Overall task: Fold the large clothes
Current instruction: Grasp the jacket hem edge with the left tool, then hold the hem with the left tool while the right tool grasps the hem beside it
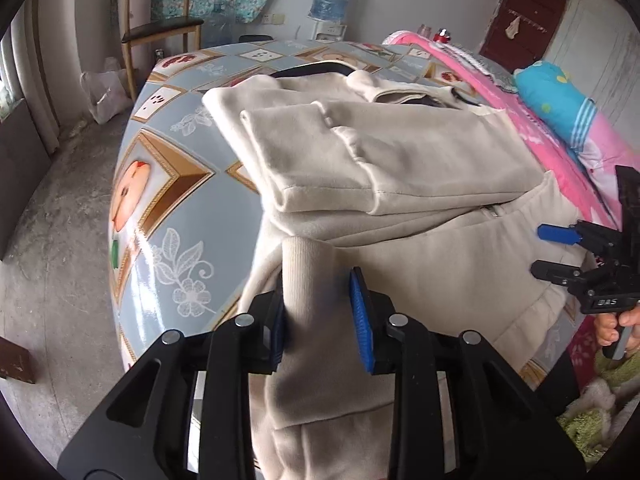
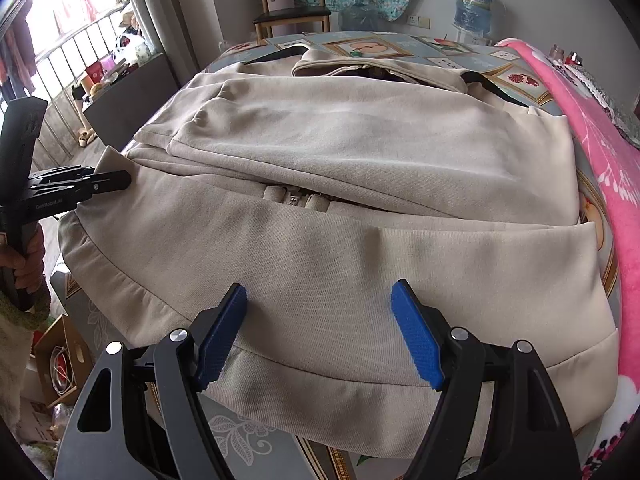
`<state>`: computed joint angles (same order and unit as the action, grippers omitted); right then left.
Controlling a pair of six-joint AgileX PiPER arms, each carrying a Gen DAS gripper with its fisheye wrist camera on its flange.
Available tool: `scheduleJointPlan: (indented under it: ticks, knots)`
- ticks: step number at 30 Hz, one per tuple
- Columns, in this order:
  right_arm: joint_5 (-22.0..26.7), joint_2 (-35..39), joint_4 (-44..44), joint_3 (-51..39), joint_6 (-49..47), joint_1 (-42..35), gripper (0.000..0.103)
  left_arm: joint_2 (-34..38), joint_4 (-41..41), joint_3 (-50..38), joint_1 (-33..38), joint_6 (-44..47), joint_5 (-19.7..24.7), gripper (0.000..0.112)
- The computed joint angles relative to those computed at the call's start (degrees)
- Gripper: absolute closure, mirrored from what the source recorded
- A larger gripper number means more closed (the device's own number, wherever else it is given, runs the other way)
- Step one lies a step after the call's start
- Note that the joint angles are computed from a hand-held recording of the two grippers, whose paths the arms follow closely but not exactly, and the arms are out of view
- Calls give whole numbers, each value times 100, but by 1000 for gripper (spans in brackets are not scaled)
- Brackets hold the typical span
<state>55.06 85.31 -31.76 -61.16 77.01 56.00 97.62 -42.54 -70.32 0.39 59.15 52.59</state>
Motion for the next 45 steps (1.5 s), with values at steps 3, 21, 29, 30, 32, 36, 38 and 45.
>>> scheduleJointPlan:
  ticks: [3, 21, 29, 30, 32, 36, 38, 45]
  knots:
    - [-84, -71, -17, 76, 32, 2, 30, -174, 138, 198, -149, -55, -244, 85]
    - [756, -3417, 188, 1961, 109, -1584, 43, -1079, 5211, 1086, -2238, -5363, -2116, 90]
    - [-147, -3371, 1005, 2213, -1216, -3281, 51, -1029, 5807, 1084, -2435, -6159, -2076, 90]
    - [-313, -3383, 1237, 2263, -1520, -3534, 52, -1030, 5852, 1085, -2451, -6237, -2063, 90]
    - [-636, -3432, 1917, 2375, -2324, -4065, 55, -1012, 5857, 1047, -2458, -6328, -2014, 90]
    - [-955, -3605, 3020, 2558, -3578, -4587, 59, -985, 5874, 993, -2469, -6430, -1928, 90]
    - [-972, -3706, 3186, 2591, -3856, -4625, 59, -970, 5989, 971, -2515, -6541, -1888, 90]
    - [-976, -4016, 5095, 2818, -6159, -5940, 63, -908, 6343, 893, -2669, -6910, -1739, 90]
